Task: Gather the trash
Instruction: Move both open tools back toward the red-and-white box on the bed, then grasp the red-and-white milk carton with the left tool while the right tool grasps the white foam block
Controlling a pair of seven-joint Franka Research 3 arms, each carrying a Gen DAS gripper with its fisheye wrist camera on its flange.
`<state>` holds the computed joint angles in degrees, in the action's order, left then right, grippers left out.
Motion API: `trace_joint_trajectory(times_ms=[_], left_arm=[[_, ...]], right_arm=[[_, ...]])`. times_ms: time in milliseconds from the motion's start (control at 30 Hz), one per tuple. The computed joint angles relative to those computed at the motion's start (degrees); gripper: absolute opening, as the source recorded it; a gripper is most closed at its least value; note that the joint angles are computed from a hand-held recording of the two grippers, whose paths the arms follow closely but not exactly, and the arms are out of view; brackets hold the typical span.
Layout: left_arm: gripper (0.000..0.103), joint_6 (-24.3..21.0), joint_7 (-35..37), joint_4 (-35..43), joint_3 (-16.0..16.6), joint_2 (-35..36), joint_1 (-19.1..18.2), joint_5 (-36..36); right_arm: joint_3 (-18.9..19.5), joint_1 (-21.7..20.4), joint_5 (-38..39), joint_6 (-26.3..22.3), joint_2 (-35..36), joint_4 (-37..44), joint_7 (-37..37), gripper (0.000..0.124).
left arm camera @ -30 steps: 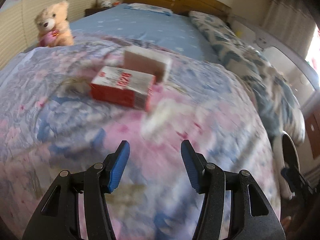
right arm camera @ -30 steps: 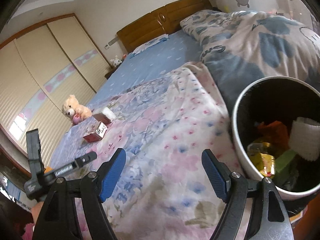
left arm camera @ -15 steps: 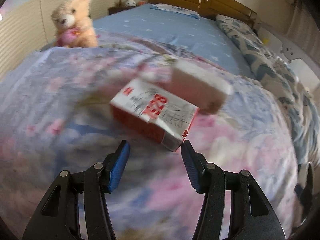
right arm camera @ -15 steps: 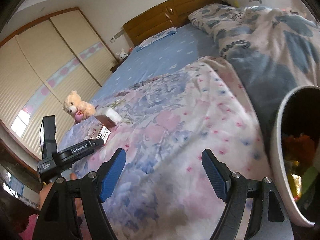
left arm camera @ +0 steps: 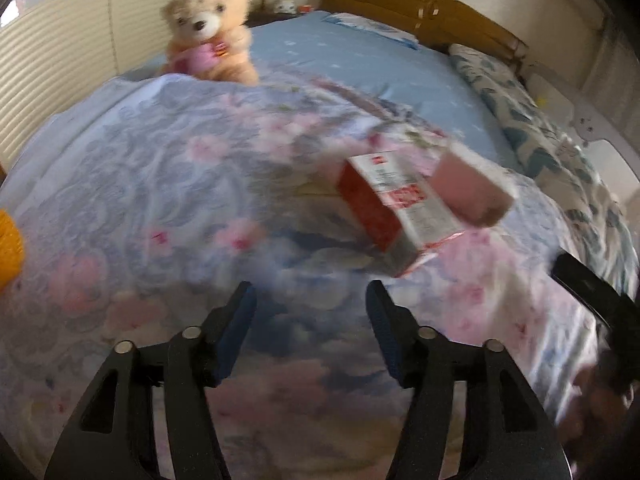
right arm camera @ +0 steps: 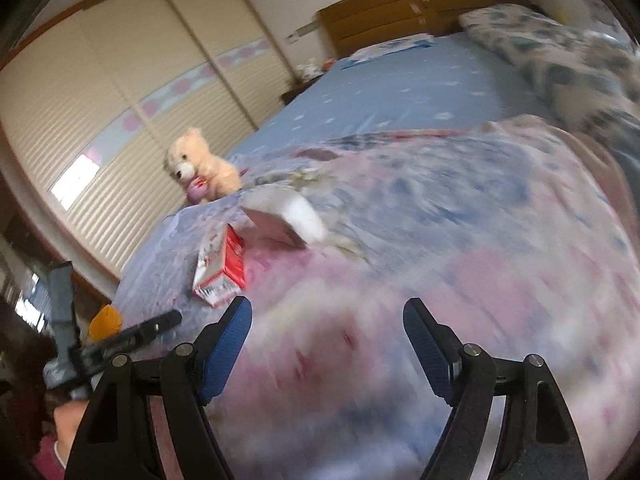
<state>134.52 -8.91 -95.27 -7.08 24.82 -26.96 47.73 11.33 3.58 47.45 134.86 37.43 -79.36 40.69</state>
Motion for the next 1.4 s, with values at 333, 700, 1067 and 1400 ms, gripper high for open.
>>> trace_joint_trajectory(times_ms=[333,700,1067,1400], left_arm=[[0.075,0.0,5.6,9.9,1.0,6.6,-0.7,-2.0],[0.084,-17.7,14.2,36.4,4.9,22.3,-5.6,-6.5],[0.049,3.4,16.3,13.4,2.5,8.9,-3.1,-3.8],[0.056,3.9,13.9,6.4,1.7,4.7,-3.5,-5.1]], right_arm=[[-0.1,6.0,-12.7,-11.3,19.5,31.6,4.0,0.050],[0.2,0.8,-7.7,-0.6,6.2,10.0,4.2,0.032],[-2.1,-1.4,-4.2,3.4,-6.0,-8.6,1.5,0.031],[-3.0,1.4,-6.5,7.0,-3.8,-6.3,1.7,0.058]])
